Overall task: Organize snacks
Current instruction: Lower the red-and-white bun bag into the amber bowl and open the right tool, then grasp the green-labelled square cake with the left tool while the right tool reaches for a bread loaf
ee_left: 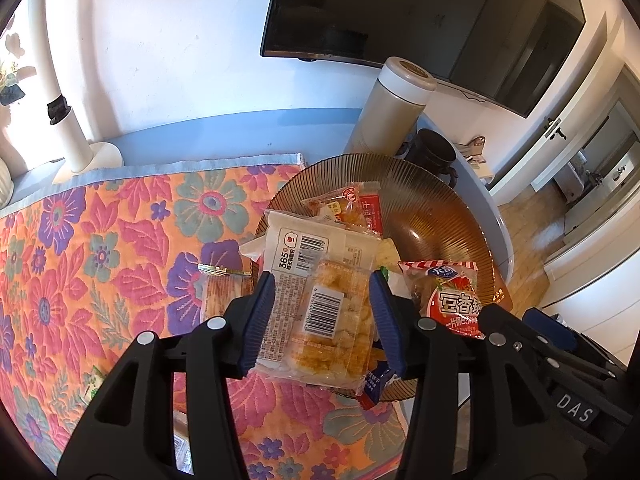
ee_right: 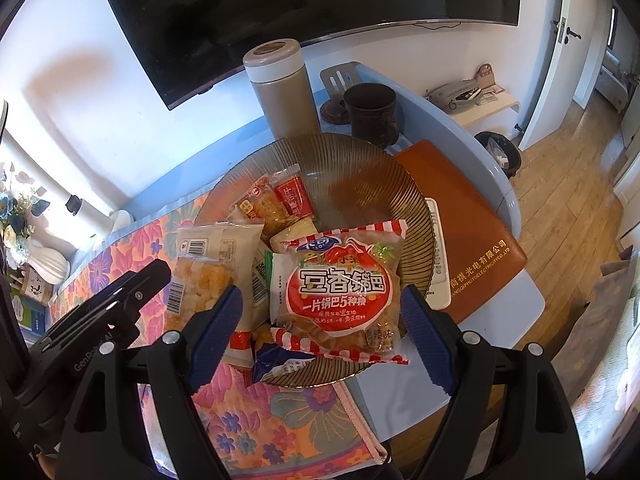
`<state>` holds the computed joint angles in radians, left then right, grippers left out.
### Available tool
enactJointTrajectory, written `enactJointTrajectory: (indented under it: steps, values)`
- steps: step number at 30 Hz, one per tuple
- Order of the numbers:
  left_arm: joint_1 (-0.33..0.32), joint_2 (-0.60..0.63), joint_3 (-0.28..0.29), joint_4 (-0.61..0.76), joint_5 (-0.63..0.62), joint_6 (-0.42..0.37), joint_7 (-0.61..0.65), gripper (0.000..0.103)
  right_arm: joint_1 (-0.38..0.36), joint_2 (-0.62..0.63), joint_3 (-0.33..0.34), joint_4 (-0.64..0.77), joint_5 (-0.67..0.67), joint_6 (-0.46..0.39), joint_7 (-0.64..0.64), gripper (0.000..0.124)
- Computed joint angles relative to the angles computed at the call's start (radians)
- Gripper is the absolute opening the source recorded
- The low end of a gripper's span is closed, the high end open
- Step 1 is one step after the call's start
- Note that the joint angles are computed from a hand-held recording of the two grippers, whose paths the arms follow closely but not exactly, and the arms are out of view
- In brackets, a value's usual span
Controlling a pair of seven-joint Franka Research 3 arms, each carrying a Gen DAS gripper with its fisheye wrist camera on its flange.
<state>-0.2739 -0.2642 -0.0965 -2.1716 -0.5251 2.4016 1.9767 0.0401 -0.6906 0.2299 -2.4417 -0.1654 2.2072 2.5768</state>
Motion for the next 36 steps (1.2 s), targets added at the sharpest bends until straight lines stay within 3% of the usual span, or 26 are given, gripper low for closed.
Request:
enactJointTrajectory:
  steps: [4, 10, 17, 20, 26, 28, 31, 33, 36]
  values:
    - [0.003, -0.009, 0.006, -0.007, -0.006, 0.008, 0.005, 0.05, 0.001, -0.001, -0.007, -0.004, 0.008, 0.002, 0.0, 0.081]
    - [0.042, -0.043, 0.049, -0.049, -0.018, 0.063, -0.009, 0.066, 0.022, 0.035, -0.02, 0.004, 0.042, 0.047, -0.026, 0.081]
    - [0.143, -0.114, 0.119, -0.163, 0.045, 0.159, -0.081, 0.084, 0.072, 0.171, 0.01, 0.08, 0.032, 0.114, -0.065, 0.081]
    - [0.212, -0.131, 0.122, -0.214, 0.157, 0.18, -0.152, 0.084, 0.106, 0.209, 0.015, 0.091, 0.016, 0.169, -0.095, 0.081]
    - [0.237, -0.115, 0.173, -0.244, 0.224, 0.081, -0.137, 0.088, 0.208, 0.281, -0.013, 0.084, 0.056, 0.264, -0.255, 0.089]
    - [0.237, -0.107, 0.167, -0.258, 0.234, 0.054, -0.108, 0.09, 0.24, 0.28, -0.015, 0.052, 0.068, 0.322, -0.327, 0.093]
    - [0.214, -0.096, 0.161, -0.283, 0.217, 0.025, -0.024, 0.091, 0.28, 0.281, -0.022, 0.036, 0.11, 0.335, -0.422, 0.094]
    - [0.228, -0.089, 0.121, -0.319, 0.263, 0.092, -0.039, 0.091, 0.293, 0.272, -0.026, 0.02, 0.144, 0.347, -0.454, 0.094]
    - [0.288, -0.067, 0.032, -0.369, 0.467, 0.223, -0.182, 0.085, 0.308, 0.252, -0.037, -0.005, 0.204, 0.362, -0.493, 0.094]
